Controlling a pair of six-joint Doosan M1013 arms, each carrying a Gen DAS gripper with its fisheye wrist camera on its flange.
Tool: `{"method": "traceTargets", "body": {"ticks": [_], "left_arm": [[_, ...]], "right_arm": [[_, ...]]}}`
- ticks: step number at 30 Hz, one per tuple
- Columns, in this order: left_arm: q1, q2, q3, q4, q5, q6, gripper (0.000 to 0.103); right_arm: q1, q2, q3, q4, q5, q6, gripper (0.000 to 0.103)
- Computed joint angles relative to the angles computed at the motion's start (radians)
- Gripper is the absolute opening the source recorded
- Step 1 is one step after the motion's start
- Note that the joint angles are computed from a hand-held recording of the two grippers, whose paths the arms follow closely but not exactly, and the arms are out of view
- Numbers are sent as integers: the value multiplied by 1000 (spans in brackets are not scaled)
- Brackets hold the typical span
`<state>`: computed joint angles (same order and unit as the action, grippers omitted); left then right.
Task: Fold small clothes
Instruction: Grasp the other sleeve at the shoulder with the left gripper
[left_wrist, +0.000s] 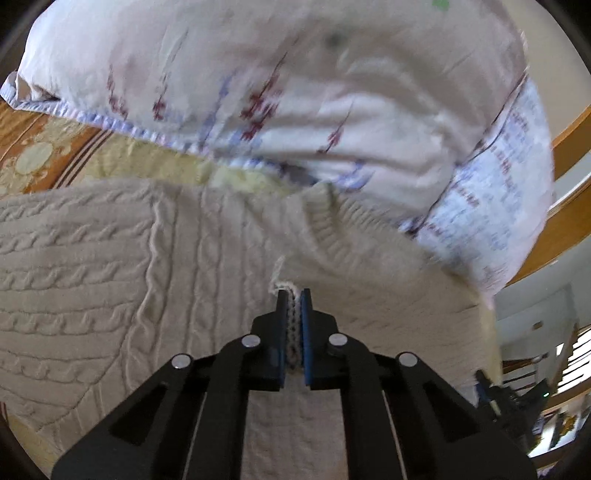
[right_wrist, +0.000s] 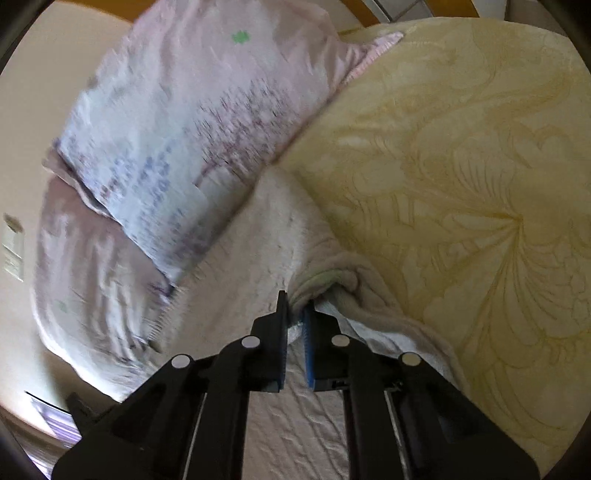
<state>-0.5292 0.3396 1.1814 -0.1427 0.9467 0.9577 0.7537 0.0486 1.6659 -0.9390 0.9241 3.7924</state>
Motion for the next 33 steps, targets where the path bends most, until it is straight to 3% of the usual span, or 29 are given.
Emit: {"method": "traceTargets", "body": {"ticks": [2, 4, 5, 6, 7, 10, 12, 15, 19, 22, 24, 27, 31, 33], "left_arm": [[-5, -2, 5, 16, -5, -5, 7], [-11, -3, -3, 41, 17, -11, 10], [-11, -10, 2, 41, 15, -16, 12], [-11, -20, 12, 41, 12, -16, 23], [-8, -36, 29, 32, 1, -8, 37], [-1, -111, 113, 41, -57, -2, 58], [7, -170, 177, 64, -81, -19, 64], [27, -269, 276, 140, -89, -114, 70], [73, -363, 364, 239, -56, -261, 70], [132, -413, 420, 245, -42, -359, 68], [159, -428, 442, 249, -38, -404, 65], [218, -451, 484, 181, -81, -444, 63], [267, -470, 520, 158, -143, -529, 60], [278, -471, 525, 188, -158, -585, 53]], "right_arm": [[5, 14, -22, 25, 43, -49, 9], [19, 32, -61, 56, 121, -114, 19], [28, 40, -79, 64, 162, -134, 32], [41, 45, -91, 51, 198, -138, 42], [55, 51, -102, 32, 230, -139, 45], [90, 73, -139, -29, 317, -181, 53], [95, 92, -172, -47, 309, -268, 59], [64, 114, -214, 34, 192, -438, 60], [32, 163, -276, 153, 141, -604, 60], [11, 182, -289, 240, 114, -658, 64], [24, 196, -305, 219, 148, -676, 67], [18, 184, -295, 256, 101, -679, 79], [11, 164, -267, 284, 47, -652, 79], [10, 159, -261, 292, 37, -650, 79]]}}
